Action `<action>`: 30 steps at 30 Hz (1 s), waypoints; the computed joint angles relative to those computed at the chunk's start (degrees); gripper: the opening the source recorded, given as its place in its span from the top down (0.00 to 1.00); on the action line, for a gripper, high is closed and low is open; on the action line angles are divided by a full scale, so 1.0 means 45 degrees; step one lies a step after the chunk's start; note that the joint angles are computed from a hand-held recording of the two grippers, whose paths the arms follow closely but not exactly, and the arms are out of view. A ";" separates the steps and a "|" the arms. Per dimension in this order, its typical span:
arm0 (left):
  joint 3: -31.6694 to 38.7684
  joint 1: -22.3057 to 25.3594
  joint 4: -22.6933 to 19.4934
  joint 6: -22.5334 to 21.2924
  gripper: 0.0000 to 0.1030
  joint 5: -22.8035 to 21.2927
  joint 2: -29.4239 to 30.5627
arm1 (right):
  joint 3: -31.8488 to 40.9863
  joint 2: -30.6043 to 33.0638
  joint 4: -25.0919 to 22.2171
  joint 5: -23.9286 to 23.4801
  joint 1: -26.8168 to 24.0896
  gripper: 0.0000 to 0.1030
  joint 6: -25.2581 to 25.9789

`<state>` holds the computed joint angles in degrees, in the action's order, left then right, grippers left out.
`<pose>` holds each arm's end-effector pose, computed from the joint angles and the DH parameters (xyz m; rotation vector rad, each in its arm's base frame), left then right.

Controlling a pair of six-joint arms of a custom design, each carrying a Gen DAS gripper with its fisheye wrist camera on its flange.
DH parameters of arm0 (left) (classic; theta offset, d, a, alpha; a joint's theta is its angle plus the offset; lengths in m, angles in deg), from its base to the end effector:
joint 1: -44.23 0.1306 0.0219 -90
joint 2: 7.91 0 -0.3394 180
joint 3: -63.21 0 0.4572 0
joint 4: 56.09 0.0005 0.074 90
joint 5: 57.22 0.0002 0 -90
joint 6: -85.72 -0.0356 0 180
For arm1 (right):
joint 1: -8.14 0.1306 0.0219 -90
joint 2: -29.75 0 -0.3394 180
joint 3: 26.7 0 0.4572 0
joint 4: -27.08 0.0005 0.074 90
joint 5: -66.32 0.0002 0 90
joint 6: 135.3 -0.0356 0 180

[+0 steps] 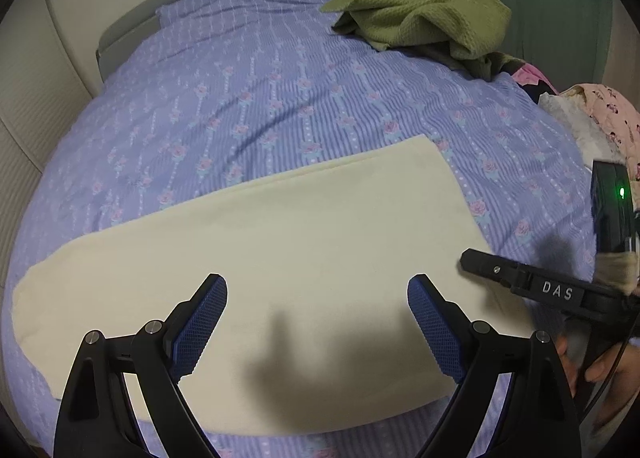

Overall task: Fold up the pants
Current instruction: 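Grasp the trouser leg ends with the right tool and lift them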

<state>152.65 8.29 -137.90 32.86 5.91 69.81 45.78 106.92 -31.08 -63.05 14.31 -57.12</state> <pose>0.3599 -0.2416 0.4556 -0.1352 2.5786 0.2256 0.4434 0.0701 0.3337 -0.0964 2.6126 1.0187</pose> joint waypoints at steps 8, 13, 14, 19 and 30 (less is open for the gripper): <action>-0.0095 -0.0219 0.0378 -0.0315 0.10 0.0522 0.0086 | 0.0021 0.0664 -0.0694 -0.2510 -0.0555 0.42 0.1106; -0.0096 -0.0173 0.0488 -0.0025 0.10 0.0843 0.0172 | 0.0234 0.1308 0.0094 -0.3208 -0.0446 0.45 -0.0110; -0.0105 -0.0159 0.0466 0.0023 0.10 0.0844 0.0157 | 0.0213 0.1259 -0.0033 -0.3048 -0.0396 0.51 0.0039; -0.0291 -0.0014 0.0381 0.0053 0.10 0.0845 -0.0072 | 0.0061 0.0924 -0.0473 -0.3747 -0.0595 0.69 0.0456; -0.0181 0.0068 -0.0066 0.0437 0.10 0.0769 -0.0470 | -0.0456 -0.0490 0.0368 -0.1462 -0.0458 0.89 -0.2753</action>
